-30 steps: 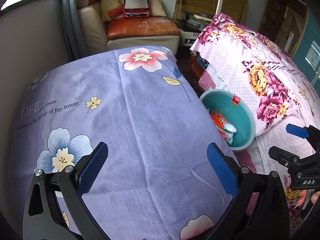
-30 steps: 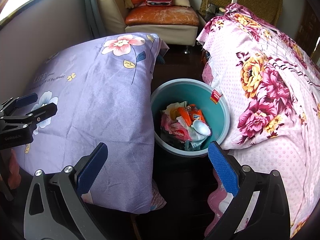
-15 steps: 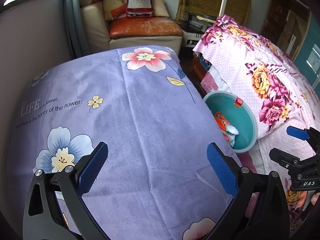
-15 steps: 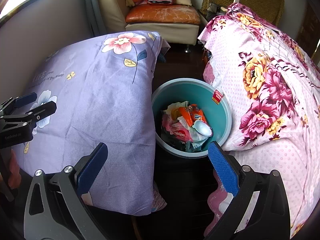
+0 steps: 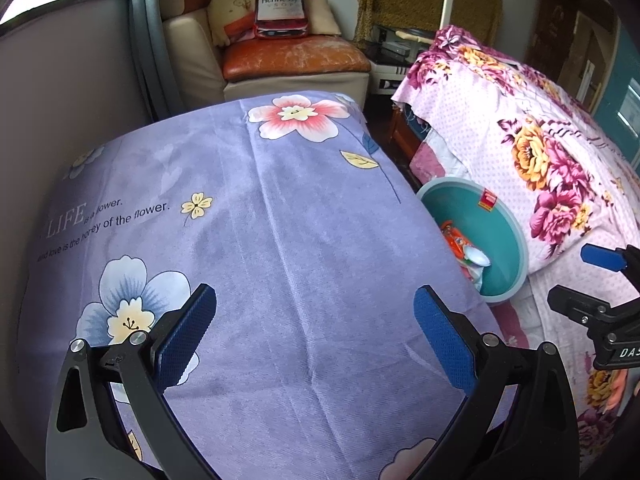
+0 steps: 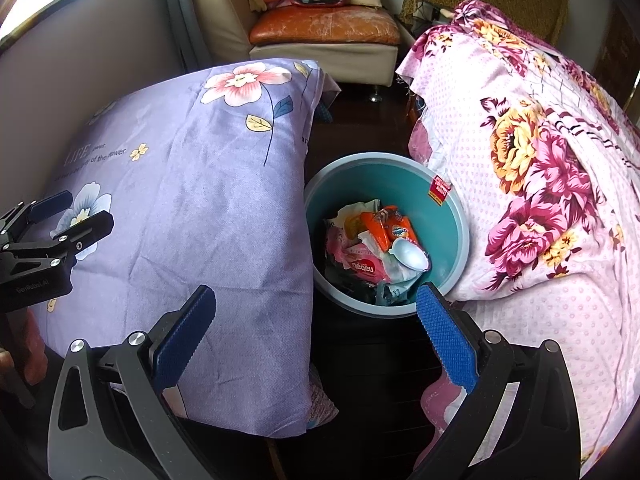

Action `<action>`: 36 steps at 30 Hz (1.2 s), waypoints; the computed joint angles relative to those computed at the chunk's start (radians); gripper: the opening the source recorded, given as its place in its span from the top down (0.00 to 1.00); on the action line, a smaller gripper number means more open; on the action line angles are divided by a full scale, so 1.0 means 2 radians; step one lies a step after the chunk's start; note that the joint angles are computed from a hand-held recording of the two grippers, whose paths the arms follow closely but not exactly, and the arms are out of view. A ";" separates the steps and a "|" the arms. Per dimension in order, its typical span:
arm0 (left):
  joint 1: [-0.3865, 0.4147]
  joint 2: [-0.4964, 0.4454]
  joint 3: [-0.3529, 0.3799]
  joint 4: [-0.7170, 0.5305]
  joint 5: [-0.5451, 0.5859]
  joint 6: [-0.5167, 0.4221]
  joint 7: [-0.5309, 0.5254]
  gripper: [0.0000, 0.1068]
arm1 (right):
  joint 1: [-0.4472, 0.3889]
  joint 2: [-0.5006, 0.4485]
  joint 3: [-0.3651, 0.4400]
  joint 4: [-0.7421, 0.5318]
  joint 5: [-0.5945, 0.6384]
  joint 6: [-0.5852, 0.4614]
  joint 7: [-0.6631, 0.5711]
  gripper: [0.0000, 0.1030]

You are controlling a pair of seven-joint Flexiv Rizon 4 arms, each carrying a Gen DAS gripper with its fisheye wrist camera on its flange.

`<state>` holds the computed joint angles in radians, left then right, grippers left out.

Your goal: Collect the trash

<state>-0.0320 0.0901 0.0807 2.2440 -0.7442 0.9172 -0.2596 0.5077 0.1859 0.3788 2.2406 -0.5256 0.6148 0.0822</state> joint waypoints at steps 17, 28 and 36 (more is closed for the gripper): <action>0.002 -0.011 -0.003 0.000 0.001 0.015 0.004 0.07 | -0.003 -0.001 -0.003 0.007 0.003 0.013 -0.002 0.07; 0.004 -0.015 -0.005 -0.002 0.004 0.015 0.002 0.07 | -0.005 -0.004 -0.005 0.008 0.005 0.018 -0.005 0.07; 0.004 -0.016 -0.005 -0.003 0.002 0.015 0.003 0.07 | -0.005 -0.005 -0.005 0.008 0.006 0.018 -0.007 0.07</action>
<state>-0.0233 0.0574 0.0709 2.2389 -0.7397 0.9481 -0.2530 0.4971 0.1752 0.3688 2.2556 -0.5139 0.6509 0.0690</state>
